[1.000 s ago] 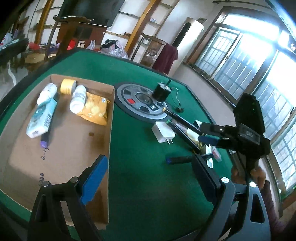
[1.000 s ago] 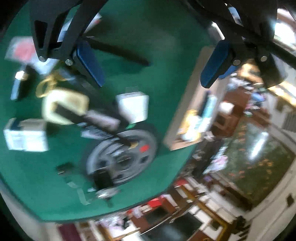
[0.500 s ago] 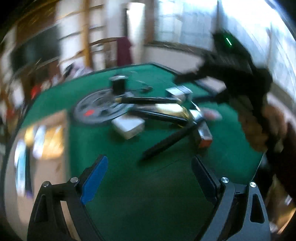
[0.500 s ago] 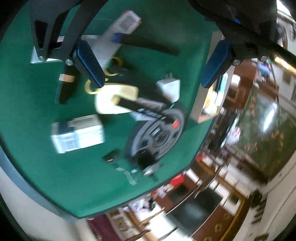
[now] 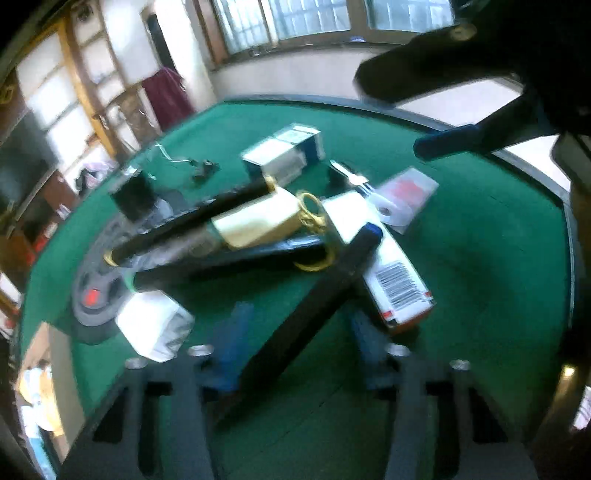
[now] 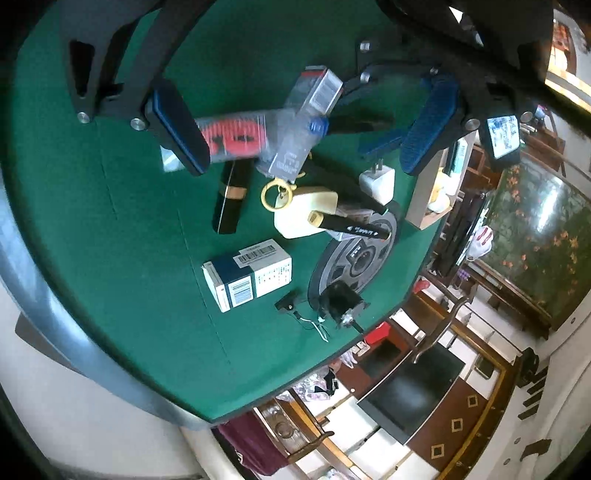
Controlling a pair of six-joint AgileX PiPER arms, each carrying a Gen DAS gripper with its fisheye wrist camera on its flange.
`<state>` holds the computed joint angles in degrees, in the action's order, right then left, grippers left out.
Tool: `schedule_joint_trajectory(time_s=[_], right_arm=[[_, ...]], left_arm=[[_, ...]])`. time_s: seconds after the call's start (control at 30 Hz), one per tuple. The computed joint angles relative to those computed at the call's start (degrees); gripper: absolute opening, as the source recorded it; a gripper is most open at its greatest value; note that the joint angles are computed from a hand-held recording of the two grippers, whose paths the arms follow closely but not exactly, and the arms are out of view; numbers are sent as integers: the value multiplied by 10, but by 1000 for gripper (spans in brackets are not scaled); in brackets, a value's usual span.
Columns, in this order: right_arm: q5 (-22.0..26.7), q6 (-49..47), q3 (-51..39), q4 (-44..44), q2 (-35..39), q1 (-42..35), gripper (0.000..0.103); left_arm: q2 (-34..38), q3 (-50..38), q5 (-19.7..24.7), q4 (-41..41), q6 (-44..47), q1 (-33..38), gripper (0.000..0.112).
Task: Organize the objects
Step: 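Grasp a black marker with the left gripper while the right gripper grasps the white barcode box, then lower the marker and white box into the tray and open both grippers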
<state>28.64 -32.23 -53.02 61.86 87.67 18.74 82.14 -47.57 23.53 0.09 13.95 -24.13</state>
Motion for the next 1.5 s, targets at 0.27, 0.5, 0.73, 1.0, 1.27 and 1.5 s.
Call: schedule_joint_trajectory(time_s=[0.27, 0.5, 0.73, 1.0, 1.27, 1.5], right_arm=[[-42, 195, 29, -203, -47, 86, 103], [-43, 580, -25, -604, 26, 224, 102], [89, 875, -171, -915, 161, 297, 28], [-1, 824, -76, -807, 71, 264, 24], [-29, 632, -105, -595, 31, 295, 24], [42, 460, -327, -406, 194, 339, 24]], left_arm=[[-40, 21, 64, -229, 169, 110, 12], [-159, 71, 161, -380, 293, 256, 12], [-243, 116, 260, -455, 392, 411, 12], [-228, 105, 423, -514, 538, 668, 12], [-130, 48, 415, -478, 529, 782, 12], [-49, -2, 333, -422, 436, 733, 12]])
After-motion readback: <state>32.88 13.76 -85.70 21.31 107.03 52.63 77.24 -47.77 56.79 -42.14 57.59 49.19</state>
